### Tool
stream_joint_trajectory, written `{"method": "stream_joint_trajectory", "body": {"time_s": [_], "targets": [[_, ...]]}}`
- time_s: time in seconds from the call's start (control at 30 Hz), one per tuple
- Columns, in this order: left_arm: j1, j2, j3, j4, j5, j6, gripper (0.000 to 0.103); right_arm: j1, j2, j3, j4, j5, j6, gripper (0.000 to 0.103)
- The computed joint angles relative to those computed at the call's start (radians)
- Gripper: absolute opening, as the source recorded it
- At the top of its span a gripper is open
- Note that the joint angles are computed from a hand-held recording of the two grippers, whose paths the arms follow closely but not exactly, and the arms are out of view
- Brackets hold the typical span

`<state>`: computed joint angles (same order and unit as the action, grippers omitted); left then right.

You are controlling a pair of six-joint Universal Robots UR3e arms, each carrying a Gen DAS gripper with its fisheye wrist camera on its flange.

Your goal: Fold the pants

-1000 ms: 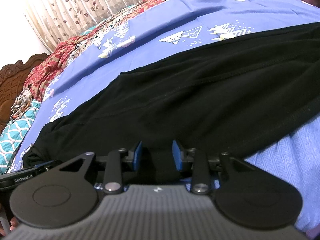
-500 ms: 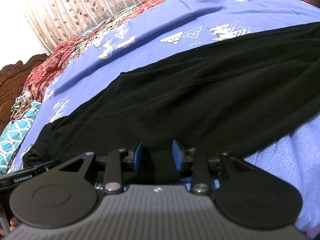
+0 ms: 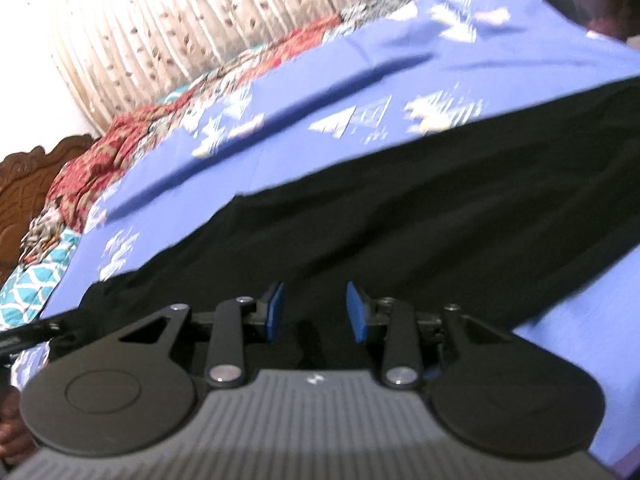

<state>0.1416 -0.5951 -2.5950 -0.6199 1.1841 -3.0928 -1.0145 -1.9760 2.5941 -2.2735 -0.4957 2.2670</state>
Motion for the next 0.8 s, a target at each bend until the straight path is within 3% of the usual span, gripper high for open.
{"method": "stream_joint_trajectory", "body": {"time_s": [0.1,0.2,0.33,0.5,0.7,0.73,0.8], "targets": [[-0.186,-0.282,0.039,0.240,0.091,-0.082,0.052,0.013,0.108,-0.035,-0.162,0.004,0.082,0.038],[-0.318,-0.480,0.073,0.370,0.184,-0.123,0.051,0.090,0.260,-0.134,-0.323,-0.018,0.192,0.040],[-0.337,-0.553,0.085,0.377,0.203,-0.146,0.052,0.248,0.424,-0.329,-0.421,-0.042,0.226,0.059],[-0.320,-0.579,0.092,0.375,0.216,-0.161,0.052,0.477,0.628,-0.613,-0.463,-0.125,0.258,0.061],[-0.302,-0.573,0.100,0.342,0.209,-0.143,0.052,0.690,0.858,-0.907,-0.389,-0.256,0.337,0.060],[-0.305,-0.569,0.100,0.337,0.210,-0.142,0.052,0.722,0.893,-0.952,-0.375,-0.300,0.349,0.058],[-0.301,-0.580,0.102,0.337,0.207,-0.133,0.052,0.770,0.937,-1.000,-0.379,-0.389,0.361,0.011]]}}
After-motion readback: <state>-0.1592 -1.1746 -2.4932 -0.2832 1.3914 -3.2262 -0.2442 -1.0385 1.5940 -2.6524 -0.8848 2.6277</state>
